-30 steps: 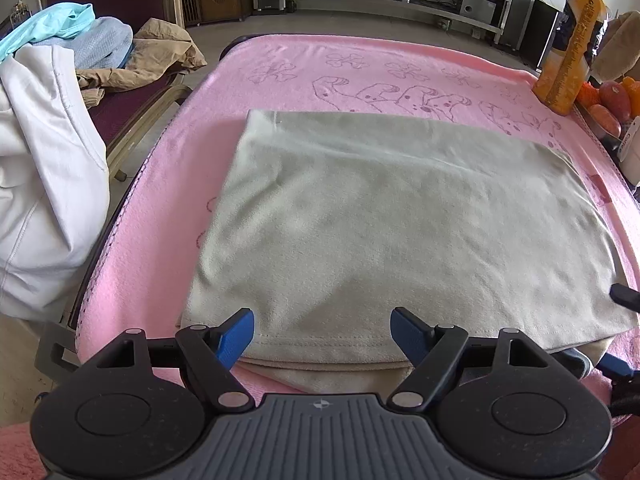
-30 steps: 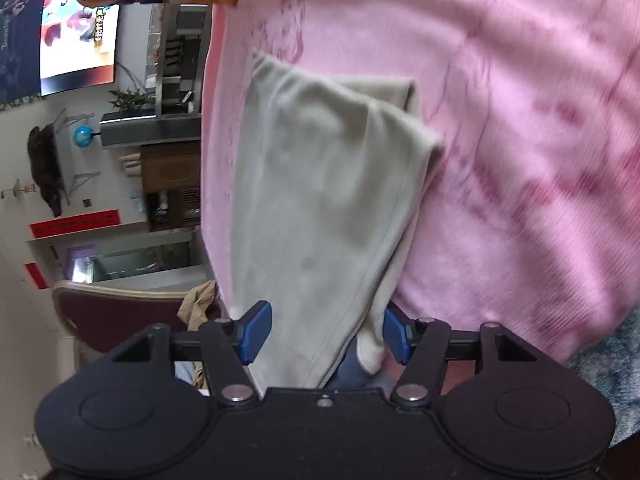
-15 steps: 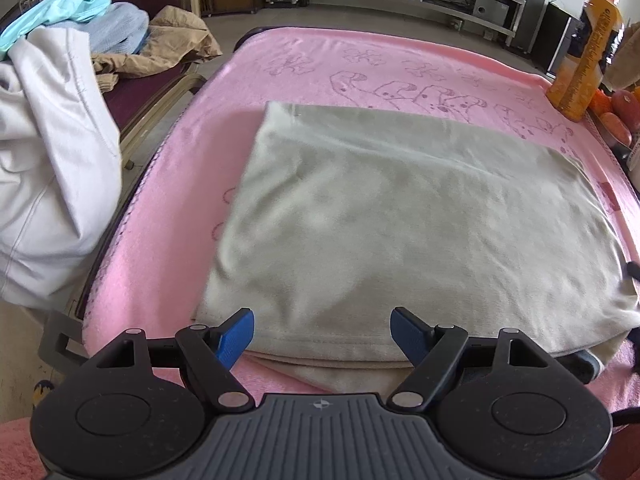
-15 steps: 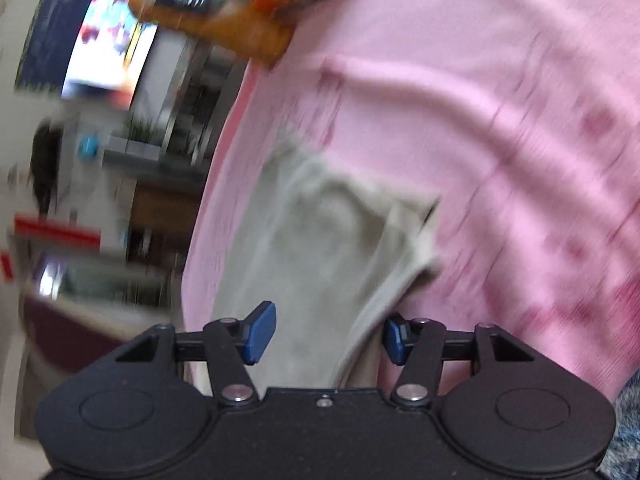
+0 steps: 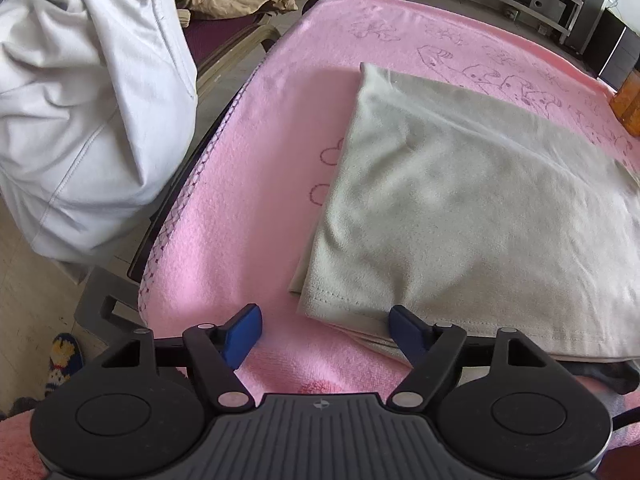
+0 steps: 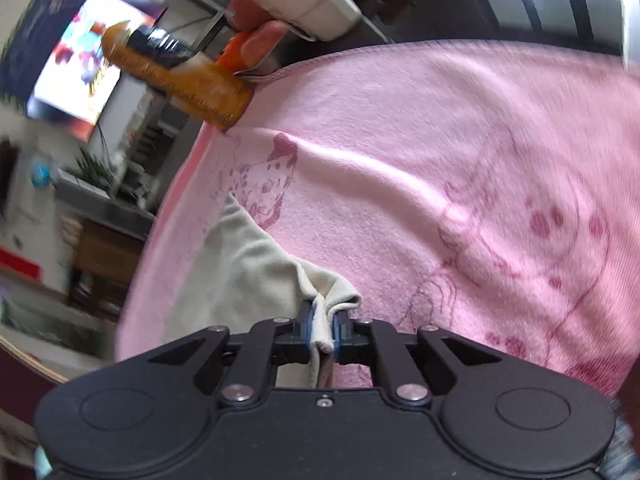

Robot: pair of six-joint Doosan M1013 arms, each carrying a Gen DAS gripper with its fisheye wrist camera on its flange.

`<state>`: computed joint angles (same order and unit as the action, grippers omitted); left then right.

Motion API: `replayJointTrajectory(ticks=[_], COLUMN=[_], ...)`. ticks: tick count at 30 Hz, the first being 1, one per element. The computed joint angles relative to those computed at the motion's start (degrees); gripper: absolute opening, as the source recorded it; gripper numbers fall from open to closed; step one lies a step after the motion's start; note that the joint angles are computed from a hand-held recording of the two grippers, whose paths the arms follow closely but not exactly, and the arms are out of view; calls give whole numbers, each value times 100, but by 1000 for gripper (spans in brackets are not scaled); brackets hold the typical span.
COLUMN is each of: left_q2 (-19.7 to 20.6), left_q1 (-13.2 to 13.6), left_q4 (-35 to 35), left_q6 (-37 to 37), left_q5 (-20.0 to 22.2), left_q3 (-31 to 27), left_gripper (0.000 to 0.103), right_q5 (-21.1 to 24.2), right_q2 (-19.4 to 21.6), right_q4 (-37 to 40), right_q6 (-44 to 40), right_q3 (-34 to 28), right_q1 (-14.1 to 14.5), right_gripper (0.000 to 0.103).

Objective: Fold clothes

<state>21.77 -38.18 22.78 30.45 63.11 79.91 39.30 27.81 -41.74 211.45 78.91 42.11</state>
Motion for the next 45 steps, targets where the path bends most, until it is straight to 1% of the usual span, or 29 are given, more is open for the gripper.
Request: replayJointTrajectory(ticks=[1, 3, 6, 9, 12, 14, 16, 19, 21, 24, 26, 27, 29, 31, 33, 35, 37, 41, 43, 45], left_q2=[-28, -137, -425, -717, -903, -974, -985, -941, -944, -1023, -1106, -1140, -1180, -1198, -1209, -1217, -1226, -1244, -1270, -1284], left_q1=[-15, -65, -99, -106, -48, -13, 19, 53, 63, 85, 111, 132, 193, 258, 304, 320, 326, 311, 307, 314], left_q4=[12, 138, 346, 535, 634, 646, 663, 585, 625, 745, 824, 842, 804, 667, 563, 585, 621, 764, 795, 783], left_q6=[72, 195, 231, 228, 247, 136, -76, -289, -423, -678, -942, -1069, -1236, -1286, -1344, -1496, -1636, -1866, -1945, -1989], left_q5=[-36, -184, -571, -950, -1104, -1249, -1350, -1276, -1307, -1516, -1710, -1806, -1929, -1994, -2048, -2069, -2062, -2024, -2044, -2051], left_q3=[18, 109, 383, 653, 798, 864, 905, 885, 904, 1020, 1140, 1192, 1254, 1283, 1302, 1319, 1332, 1355, 1384, 1401], left_gripper=[67, 68, 74, 76, 76, 78, 79, 78, 78, 78, 78, 78, 78, 78, 78, 78, 78, 78, 78, 78], right_q5=[232, 658, 1157, 1438, 1665, 1774, 1781, 1626, 1410, 898, 592, 505, 823, 1286, 1617, 1562, 1339, 447, 240, 462], right_q2=[37, 122, 275, 421, 619, 791, 979, 1330, 1571, 1866, 2032, 2118, 2349, 2635, 2780, 2740, 2614, 2239, 2156, 2233], right_q4=[50, 3, -313, -567, -645, -781, -855, -860, -787, -453, 18, 442, 1342, 2140, 2496, 2576, 2521, 2179, 2285, 2389], right_q6=[-302, -853, -1658, -2340, -3163, -3657, -4129, -4869, -5388, -6230, -6944, -7392, -8242, -8989, -9138, -8942, -8669, -8213, -8206, -8384], right_q3=[-133, -408, -840, -1247, -1738, -2090, -2457, -3053, -3429, -3827, -4027, -4141, -4519, -5003, -5231, -5170, -4998, -4357, -4247, -4428], right_q1=[36, 116, 256, 377, 496, 588, 682, 809, 886, 965, 991, 983, 949, 912, 879, 869, 873, 889, 879, 897], right_gripper=[8, 7, 7, 7, 7, 7, 7, 7, 7, 7, 7, 7, 7, 7, 7, 7, 7, 7, 7, 7])
